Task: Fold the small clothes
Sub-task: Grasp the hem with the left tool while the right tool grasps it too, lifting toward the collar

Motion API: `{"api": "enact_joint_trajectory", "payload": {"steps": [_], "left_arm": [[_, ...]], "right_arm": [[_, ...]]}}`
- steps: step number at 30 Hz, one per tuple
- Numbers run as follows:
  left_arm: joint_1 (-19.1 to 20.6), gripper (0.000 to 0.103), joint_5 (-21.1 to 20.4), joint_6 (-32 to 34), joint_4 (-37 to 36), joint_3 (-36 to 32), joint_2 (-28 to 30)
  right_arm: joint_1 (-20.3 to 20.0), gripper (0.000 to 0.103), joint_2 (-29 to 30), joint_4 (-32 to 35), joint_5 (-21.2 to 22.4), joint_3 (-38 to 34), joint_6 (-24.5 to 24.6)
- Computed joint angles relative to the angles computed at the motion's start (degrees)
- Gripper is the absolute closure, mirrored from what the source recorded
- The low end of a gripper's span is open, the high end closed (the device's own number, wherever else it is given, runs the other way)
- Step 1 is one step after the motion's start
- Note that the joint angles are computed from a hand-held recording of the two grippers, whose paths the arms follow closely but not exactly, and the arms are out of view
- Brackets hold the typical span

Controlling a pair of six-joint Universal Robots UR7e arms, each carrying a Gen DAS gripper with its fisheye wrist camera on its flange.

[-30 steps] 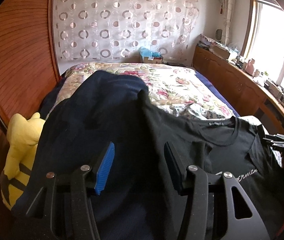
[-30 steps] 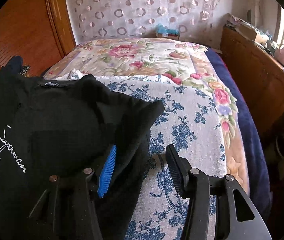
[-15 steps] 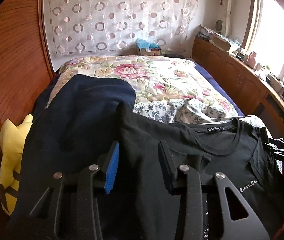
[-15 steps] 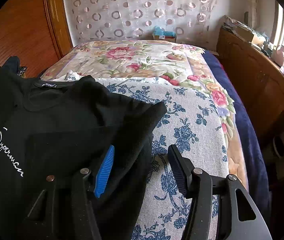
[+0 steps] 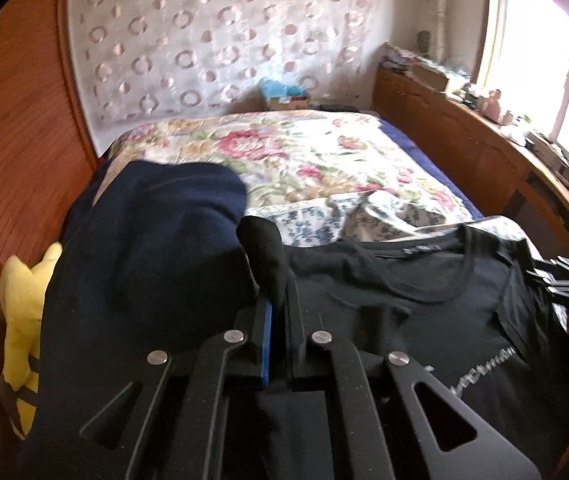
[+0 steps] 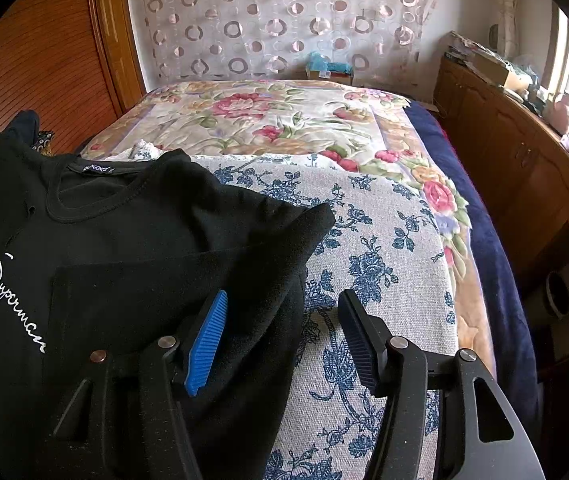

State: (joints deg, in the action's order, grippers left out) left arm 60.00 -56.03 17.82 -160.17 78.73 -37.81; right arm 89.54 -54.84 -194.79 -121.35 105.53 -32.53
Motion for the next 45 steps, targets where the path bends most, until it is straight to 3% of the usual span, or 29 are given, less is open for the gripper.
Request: {"api": "enact_joint_trajectory", "payload": {"steps": [6, 9, 10, 13, 22, 30, 33, 36, 42, 45], "left_arm": [[-1.71, 0.098, -2.39, 3.89, -6.93, 8.35, -3.91], [-2.09, 0.098, -3.92, 4.35, -9.71, 12.33, -6.27], [-2.27, 0.098, -4.42, 4.68, -10.97, 14.18, -7.33], [-2.73, 0.098, -6.22, 4.54, -14.12, 18.89, -10.38], [-3.88, 0.098, -8.50, 3.56, -27.19, 34.90, -19.18], [-4.26, 0.098, -9.24, 0.85, -33.66, 44.47, -24.71], [-4.33, 0.098, -9.73, 0.65, -35.08, 46.28, -26.58], [-4.75, 0.098, -9.02, 0.90, -36.79, 47.74, -27.64], [-4.23, 0.098, -8.17, 0.59, -38.07, 50.67, -30.37], [-3.27, 0.098, -8.72, -0.62, -35.61, 52.07, -31.89]], "right_arm": [[0.15, 0.046, 0.04, 3.61, 0.32, -1.71, -0.55], [0.32, 0.076, -0.17, 5.28, 1.65, -1.94, -0.97], [0.76, 0.096, -0.04, 5.15, 1.22, -1.83, -2.03], [1.96, 0.097, -1.06, 0.57, 3.57, 1.01, -5.58], [4.82, 0.098, -10.53, -14.15, 13.22, 17.49, -8.44], [2.20, 0.098, -17.57, -23.59, 19.76, 33.30, -8.14], [2.04, 0.098, -18.30, -26.22, 18.14, 36.52, -7.49], [4.32, 0.098, -19.37, -27.05, 15.35, 38.18, -6.75], [9.53, 0.098, -21.39, -24.85, 9.44, 38.83, -5.62], [10.24, 0.098, -22.67, -23.24, 8.16, 40.21, -4.68]]}}
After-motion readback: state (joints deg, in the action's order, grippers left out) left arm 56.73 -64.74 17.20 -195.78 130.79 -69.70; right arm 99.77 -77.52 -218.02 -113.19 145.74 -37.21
